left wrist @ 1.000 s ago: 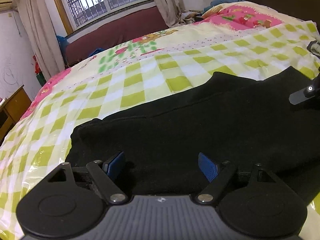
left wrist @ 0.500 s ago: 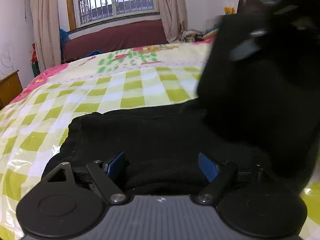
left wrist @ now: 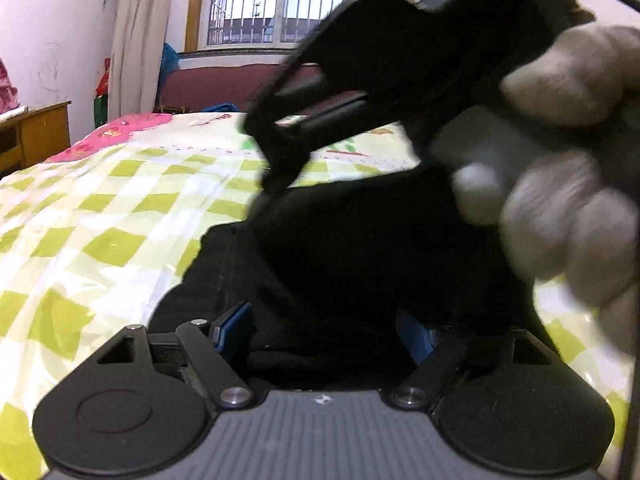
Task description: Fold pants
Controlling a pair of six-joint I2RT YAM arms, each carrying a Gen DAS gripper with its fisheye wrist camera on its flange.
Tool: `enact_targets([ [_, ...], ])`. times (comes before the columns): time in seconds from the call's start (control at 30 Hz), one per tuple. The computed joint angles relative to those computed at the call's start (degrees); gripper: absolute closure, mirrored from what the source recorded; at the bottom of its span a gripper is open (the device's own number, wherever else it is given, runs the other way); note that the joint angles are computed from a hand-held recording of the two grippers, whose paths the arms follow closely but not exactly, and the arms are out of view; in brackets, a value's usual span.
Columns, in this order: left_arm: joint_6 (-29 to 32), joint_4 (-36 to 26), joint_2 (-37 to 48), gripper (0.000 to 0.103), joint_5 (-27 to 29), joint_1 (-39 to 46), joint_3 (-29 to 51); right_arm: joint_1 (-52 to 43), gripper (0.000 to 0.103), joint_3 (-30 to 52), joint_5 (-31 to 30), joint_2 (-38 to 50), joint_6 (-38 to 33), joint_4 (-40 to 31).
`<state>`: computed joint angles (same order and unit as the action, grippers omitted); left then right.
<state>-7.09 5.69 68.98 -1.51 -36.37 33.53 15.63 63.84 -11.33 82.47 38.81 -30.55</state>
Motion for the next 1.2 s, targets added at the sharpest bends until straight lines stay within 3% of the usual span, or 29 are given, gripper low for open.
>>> enact_targets([
  [0.1,0.5,-1.3,-3.0,0.013,-0.2,0.6,-1.1,0.5,0.044,-0.1,-0.6,-0.1,-0.5,2.1],
  [0.3,0.7,-7.8,-8.7,0.012,-3.3,1.5,-0.9,-3.2,0.044,-4.5,-13.1,-3.5,2.2,8.2],
  [0.37,1.7,-9.7,-10.1,0.012,-3.7,2.5,-0.7,-5.3,0.044,-5.8,-15.0,-7.2,0.2,7.6],
  [0.7,0.8,-20.2,-16.1,0.012,4.2,9.6,3.7,-16.0,0.038,-16.0,-7.3,-24.6,-18.0,-4.2],
  [0.93,-2.3,-25.8,-10.0,0.012,14.7,13.2,10.7,-23.8,0.038,-22.6,-14.8,-29.5,-21.8,-5.4],
  [1.13,-0.8,-30.1,-8.3,0.012,16.1,12.1,16.5,-23.6,0.038,-27.9,-14.3,-35.4,-26.6,-6.7],
  [1.2,0.7,-32.4,-7.3,0.011,13.0,10.3,18.5,-25.2,0.037,-29.6,-16.5,-35.8,-27.3,-6.2],
])
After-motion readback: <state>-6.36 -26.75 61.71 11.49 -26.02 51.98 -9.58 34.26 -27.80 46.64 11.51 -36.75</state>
